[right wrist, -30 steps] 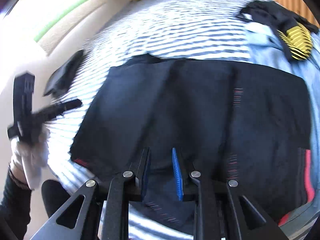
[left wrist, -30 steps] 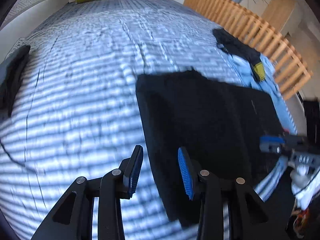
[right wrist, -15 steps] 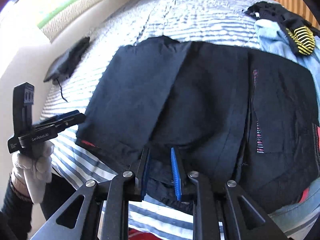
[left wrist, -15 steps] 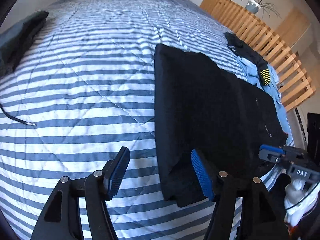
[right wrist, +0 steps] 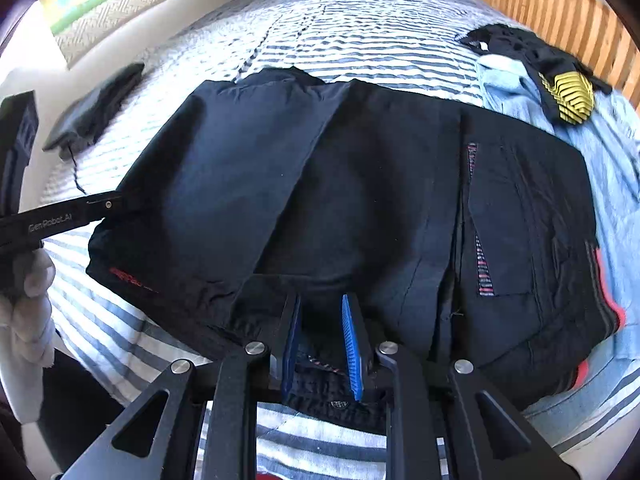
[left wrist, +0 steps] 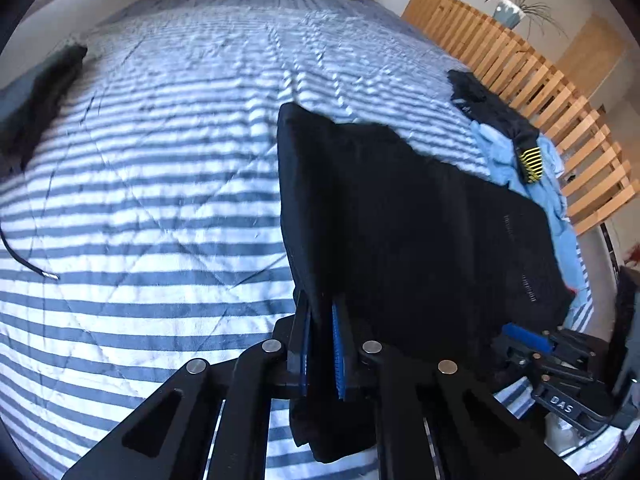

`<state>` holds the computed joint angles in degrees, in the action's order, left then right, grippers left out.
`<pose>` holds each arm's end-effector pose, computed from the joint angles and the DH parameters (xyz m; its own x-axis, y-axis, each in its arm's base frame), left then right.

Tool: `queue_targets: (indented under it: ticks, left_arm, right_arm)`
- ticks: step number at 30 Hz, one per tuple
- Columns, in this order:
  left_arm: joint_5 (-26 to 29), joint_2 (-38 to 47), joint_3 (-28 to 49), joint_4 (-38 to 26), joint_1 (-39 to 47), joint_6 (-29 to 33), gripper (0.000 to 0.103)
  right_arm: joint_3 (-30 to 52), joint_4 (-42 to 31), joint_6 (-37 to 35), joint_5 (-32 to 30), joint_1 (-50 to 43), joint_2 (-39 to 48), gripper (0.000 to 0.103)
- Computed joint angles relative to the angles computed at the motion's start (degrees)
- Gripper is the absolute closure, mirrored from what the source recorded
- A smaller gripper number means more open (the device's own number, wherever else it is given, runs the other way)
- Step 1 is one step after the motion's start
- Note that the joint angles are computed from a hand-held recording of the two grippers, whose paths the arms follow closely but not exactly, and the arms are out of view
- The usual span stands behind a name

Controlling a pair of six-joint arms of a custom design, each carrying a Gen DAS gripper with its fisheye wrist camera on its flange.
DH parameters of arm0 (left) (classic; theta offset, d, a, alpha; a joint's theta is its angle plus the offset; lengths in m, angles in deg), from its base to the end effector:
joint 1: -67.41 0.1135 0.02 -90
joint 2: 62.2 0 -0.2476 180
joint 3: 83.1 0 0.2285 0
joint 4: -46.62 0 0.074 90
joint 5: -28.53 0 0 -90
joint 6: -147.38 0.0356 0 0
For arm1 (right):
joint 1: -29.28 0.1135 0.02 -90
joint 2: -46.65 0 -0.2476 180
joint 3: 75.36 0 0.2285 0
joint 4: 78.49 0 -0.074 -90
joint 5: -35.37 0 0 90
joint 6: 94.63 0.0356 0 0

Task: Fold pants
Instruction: 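Lift the folded black pants with both tools toward the denim shirt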

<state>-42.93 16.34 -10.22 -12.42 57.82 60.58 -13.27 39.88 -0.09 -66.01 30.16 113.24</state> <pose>0.2389 -0.0519 0.2362 -0.8738 0.2013 -0.4427 0.3412 0.9024 -0.2632 0.1934 0.0100 0.2232 -0.9190 0.0635 -0.3891 -0.0222 0.9770 0.2119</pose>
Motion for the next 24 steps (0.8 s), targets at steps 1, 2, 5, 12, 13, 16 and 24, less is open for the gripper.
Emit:
queue_targets:
  ticks: [1, 2, 5, 12, 13, 16, 24]
  left_arm:
    - [0.19, -0.46, 1.49, -1.02, -0.60, -0.41, 0.095]
    - [0.47, -1.11, 2.88, -2.18, -1.30, -0.75, 0.096]
    - [0.14, -4.35, 6.77, -5.54, -5.97, -2.99, 0.096]
    - [-4.94, -2.94, 17.95, -7.39, -27.48, -13.38, 0.097]
    - [-6.24, -1.34, 20.09, -7.29, -31.03, -14.90, 0.097]
    - [-9.27, 6.25, 27.63, -6.02, -41.12, -18.46, 0.097]
    - [-8.52, 29.54, 39.65, -0.81, -51.72, -27.19, 0.098]
  right_arm:
    - [-0.15, -0.02, -0.39, -2.06, -1.64, 0.17, 0.084]
    - [-0.43, -0.27, -1.59, -4.17, -3.78, 0.08, 0.084]
    - [-1.29, -1.14, -5.38, -9.88, -9.25, -0.12, 0.084]
    - [3.17, -11.76, -19.36, -26.56, -30.32, 4.96, 0.084]
    - [4.20, -13.86, -22.09, -27.55, -33.85, 5.30, 0.083]
    - [9.10, -21.06, -31.96, -31.16, -45.71, 9.98, 0.083]
    - [20.96, -26.77, -43.64, -30.78, -63.87, 23.74, 0.082]
